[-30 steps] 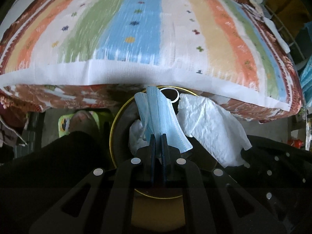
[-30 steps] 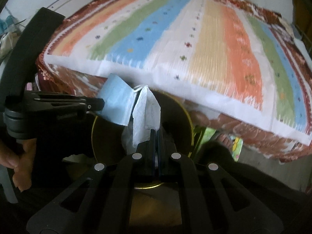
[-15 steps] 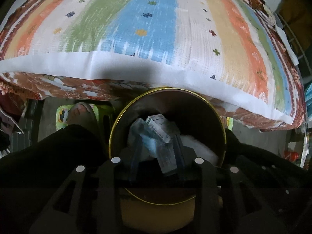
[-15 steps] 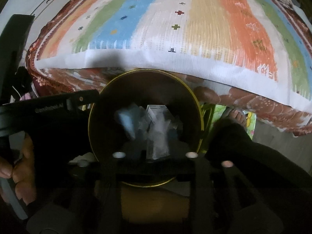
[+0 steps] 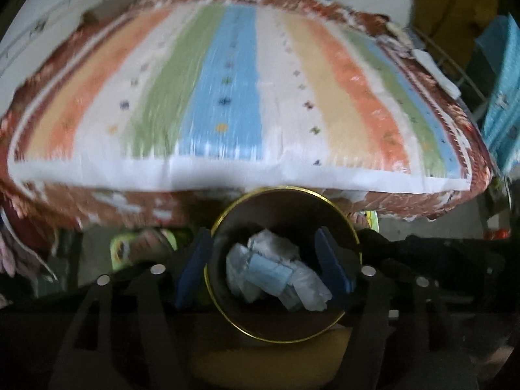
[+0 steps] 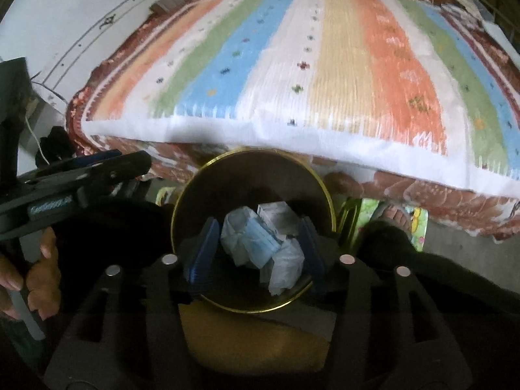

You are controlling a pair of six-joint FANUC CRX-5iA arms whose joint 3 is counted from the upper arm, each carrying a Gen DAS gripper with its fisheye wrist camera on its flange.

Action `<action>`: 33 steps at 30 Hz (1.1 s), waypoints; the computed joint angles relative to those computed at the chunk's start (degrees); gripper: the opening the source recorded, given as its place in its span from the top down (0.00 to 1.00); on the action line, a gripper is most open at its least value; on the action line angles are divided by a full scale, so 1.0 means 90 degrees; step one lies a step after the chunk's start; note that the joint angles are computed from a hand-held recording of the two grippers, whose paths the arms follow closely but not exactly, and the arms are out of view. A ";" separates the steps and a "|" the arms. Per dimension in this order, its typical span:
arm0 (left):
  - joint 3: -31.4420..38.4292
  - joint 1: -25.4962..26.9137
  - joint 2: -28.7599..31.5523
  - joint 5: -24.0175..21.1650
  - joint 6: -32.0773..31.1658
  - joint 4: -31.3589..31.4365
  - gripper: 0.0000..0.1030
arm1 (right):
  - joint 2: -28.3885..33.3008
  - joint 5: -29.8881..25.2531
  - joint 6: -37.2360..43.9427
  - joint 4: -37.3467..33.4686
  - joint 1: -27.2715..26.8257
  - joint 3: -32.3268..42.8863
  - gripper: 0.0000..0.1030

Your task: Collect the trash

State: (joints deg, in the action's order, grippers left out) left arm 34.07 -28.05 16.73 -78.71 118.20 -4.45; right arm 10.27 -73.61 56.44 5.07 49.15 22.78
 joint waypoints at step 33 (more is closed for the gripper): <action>-0.1300 -0.0352 -0.1142 0.0914 0.0001 -0.0268 0.06 | -0.1567 0.1353 -0.0563 0.1355 0.0887 -0.1892 0.09</action>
State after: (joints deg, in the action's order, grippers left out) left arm 22.37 -31.22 6.45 -70.48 118.21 -6.86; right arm -3.83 -61.43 51.37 17.27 57.13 5.75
